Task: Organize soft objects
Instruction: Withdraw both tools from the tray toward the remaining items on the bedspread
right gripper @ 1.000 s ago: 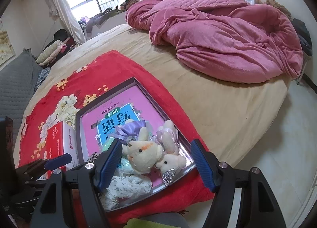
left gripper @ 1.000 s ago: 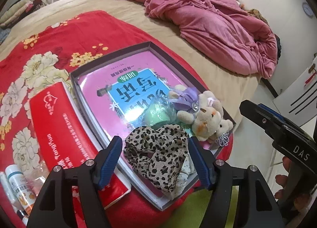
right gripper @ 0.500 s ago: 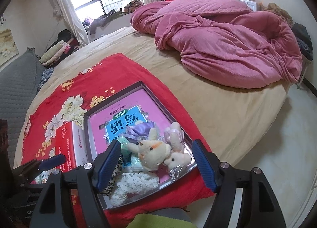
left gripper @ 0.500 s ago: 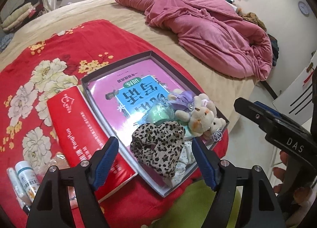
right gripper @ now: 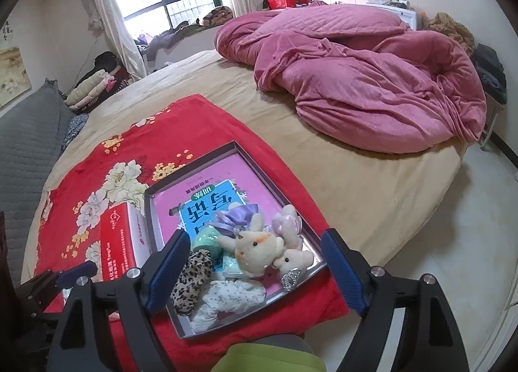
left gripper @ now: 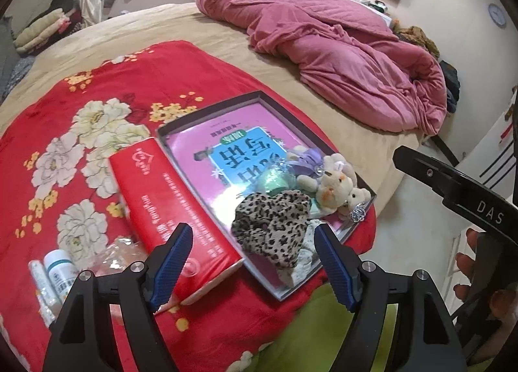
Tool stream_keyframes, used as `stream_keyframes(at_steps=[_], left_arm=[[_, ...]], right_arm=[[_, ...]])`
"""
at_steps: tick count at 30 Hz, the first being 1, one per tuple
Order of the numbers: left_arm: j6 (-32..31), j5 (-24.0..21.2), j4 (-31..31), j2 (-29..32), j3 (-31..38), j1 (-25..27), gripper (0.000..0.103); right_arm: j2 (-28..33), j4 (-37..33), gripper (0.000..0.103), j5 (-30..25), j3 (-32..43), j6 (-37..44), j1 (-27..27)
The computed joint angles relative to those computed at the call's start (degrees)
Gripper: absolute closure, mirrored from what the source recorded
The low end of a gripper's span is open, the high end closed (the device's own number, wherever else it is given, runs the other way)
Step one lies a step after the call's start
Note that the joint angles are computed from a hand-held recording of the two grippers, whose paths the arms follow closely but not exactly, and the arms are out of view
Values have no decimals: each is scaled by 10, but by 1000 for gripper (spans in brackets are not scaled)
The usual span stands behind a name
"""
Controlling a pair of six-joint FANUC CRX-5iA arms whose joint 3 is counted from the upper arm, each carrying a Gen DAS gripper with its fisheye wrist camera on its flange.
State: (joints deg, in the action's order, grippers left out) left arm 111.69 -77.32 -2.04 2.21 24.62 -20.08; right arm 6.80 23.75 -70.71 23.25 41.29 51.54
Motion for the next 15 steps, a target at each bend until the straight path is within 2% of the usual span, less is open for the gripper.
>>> stream_keyframes(at_steps=[15], left_arm=[[15,-7,-7,-70,-42,25,24]], right_arm=[[8,20,20,-16,27,19,42]])
